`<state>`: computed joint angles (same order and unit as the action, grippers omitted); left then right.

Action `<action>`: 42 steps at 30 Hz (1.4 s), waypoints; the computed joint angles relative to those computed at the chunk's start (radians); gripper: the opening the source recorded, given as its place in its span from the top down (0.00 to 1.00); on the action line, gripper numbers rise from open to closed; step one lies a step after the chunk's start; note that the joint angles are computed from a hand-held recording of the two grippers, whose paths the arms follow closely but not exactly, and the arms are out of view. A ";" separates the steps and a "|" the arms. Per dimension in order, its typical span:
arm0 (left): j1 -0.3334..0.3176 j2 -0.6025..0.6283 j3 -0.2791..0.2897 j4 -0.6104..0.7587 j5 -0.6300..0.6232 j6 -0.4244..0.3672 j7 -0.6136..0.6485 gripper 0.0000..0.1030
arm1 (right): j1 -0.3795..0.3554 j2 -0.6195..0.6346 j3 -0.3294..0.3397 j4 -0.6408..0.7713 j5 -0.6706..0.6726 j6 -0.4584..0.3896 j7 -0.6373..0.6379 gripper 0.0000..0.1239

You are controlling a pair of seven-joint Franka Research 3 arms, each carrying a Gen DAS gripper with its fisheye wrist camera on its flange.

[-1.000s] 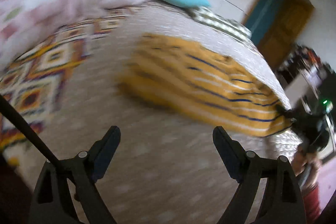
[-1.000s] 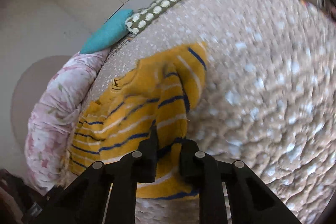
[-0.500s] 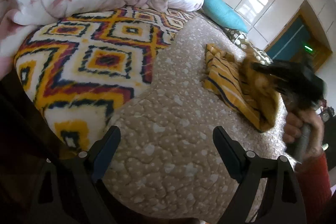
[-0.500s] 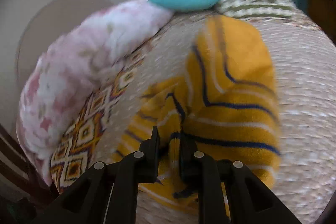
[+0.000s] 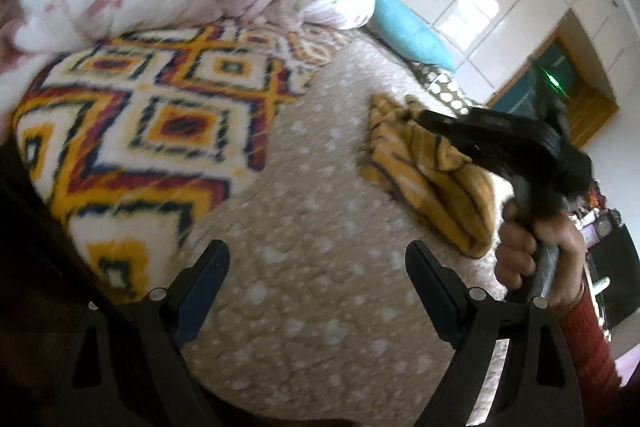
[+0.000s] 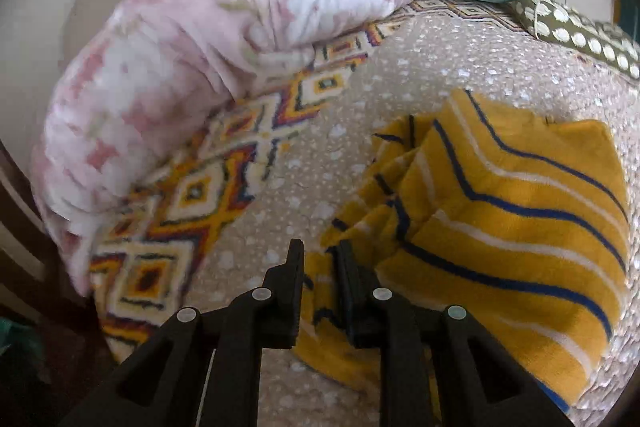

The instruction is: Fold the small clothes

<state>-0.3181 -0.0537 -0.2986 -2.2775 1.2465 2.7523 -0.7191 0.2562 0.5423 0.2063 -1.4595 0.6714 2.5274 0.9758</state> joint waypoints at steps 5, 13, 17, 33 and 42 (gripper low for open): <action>0.010 0.113 0.030 0.148 -0.022 0.036 0.181 0.13 | -0.092 -0.184 0.017 -0.233 0.182 0.147 -0.183 0.58; 0.091 0.483 -0.002 0.562 -0.408 0.169 0.829 0.12 | -0.135 -0.249 -0.073 -0.361 0.250 0.164 -0.200 0.53; 0.169 0.691 -0.134 0.794 -0.659 0.095 1.119 0.32 | -0.164 -0.223 -0.083 -0.354 0.294 0.132 -0.186 0.53; -0.020 0.524 0.161 0.544 -0.776 0.225 1.012 0.86 | -0.217 -0.082 -0.044 -0.216 0.370 0.031 -0.131 0.48; -0.136 0.546 0.301 0.543 -0.712 0.283 0.916 0.80 | -0.238 0.134 0.008 0.059 0.406 -0.153 0.011 0.34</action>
